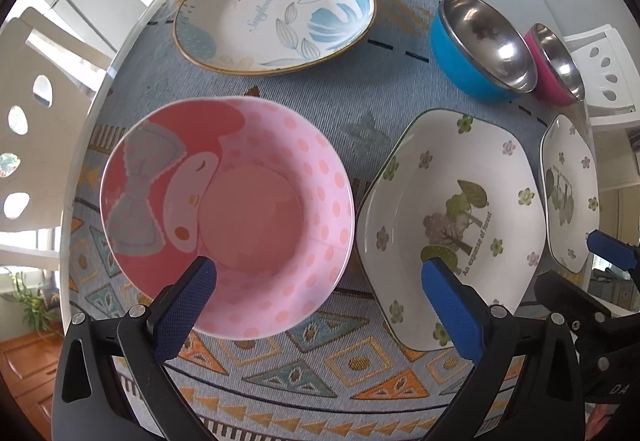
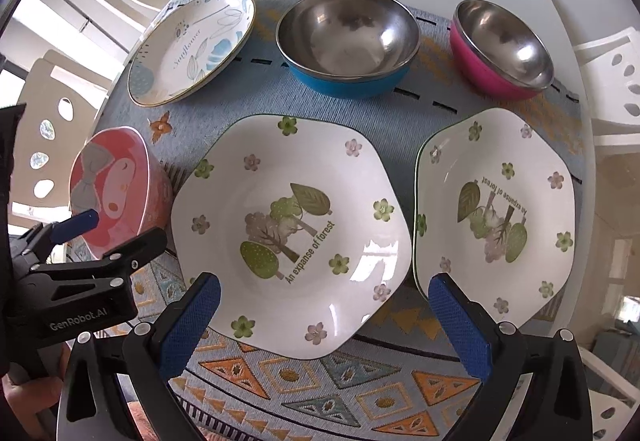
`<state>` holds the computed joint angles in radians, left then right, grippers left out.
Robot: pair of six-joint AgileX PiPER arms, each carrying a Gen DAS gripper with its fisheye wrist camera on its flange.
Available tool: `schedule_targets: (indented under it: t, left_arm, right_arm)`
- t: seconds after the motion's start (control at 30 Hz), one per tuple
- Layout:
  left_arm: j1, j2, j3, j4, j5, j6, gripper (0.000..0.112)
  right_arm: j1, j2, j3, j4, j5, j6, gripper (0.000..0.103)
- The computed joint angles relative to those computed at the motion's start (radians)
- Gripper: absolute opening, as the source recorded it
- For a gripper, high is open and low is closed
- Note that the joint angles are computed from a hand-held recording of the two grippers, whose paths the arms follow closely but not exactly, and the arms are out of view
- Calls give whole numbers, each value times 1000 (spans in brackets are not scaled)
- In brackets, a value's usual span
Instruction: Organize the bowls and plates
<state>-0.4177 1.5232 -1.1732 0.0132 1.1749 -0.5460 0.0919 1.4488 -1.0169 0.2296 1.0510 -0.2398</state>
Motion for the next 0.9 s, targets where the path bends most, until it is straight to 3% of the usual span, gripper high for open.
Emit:
schedule_targets:
  t: [0.9]
  left_arm:
    - [23,9,8,14,-6,-5,102]
  right_arm:
    - [34,16,15,4,-9,31,103]
